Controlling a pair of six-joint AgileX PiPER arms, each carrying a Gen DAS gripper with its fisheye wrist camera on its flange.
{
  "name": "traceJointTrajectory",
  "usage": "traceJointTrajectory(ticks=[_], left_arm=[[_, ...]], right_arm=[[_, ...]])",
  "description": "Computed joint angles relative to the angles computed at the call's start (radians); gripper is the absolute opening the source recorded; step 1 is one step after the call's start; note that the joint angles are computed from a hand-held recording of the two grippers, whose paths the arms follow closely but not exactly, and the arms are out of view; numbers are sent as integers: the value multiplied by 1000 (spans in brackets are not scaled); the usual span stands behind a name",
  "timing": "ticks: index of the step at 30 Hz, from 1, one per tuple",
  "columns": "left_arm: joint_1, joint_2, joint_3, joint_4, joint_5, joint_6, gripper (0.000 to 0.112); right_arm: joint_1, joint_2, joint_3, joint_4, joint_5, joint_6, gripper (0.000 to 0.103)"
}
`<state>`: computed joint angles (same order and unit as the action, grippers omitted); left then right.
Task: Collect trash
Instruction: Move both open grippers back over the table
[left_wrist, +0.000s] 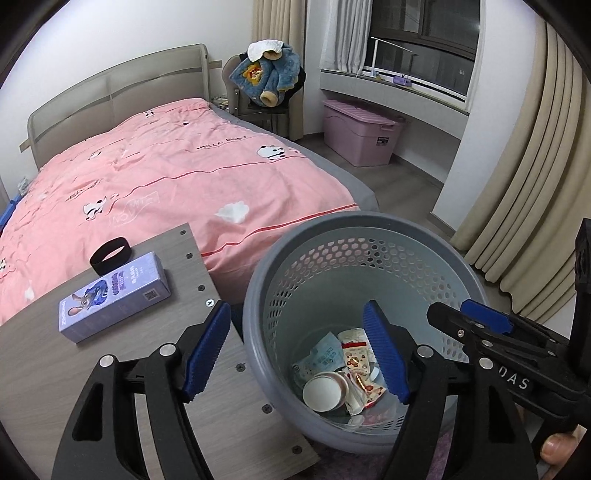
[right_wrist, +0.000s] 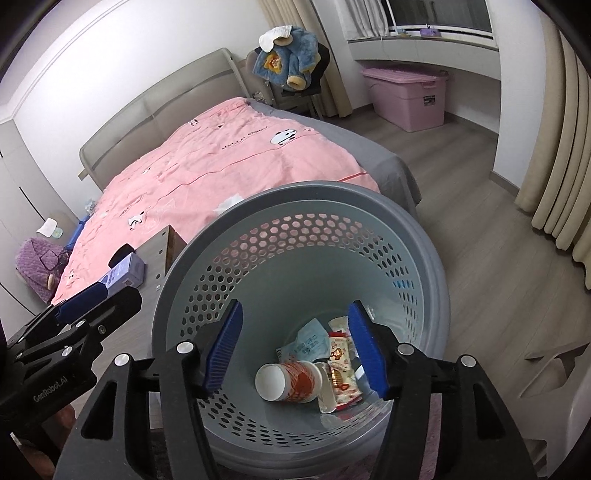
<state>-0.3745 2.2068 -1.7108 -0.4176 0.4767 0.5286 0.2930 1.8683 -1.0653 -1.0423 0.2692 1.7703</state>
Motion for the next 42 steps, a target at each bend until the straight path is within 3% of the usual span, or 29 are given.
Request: traceJointTrajectory(ticks=[2,21,30,37,42], left_arm=[[5,-3,6,-3,-4,0,71],[126,-17,59,-60,-36,81,71],[208,20,2,-21,-57,92,71],[272,76,-91,-24,-29,107,71],[304,116,-151,-45,13,122,71]], right_arm=[[3,0,-1,-7,-2,8,65],[72,37,-88,123,32,-145,74],[102,86,-182,250,63,-286,76],[116,146,-285,397,102,-440,76],[134,173,-346,416,145,-464,76]])
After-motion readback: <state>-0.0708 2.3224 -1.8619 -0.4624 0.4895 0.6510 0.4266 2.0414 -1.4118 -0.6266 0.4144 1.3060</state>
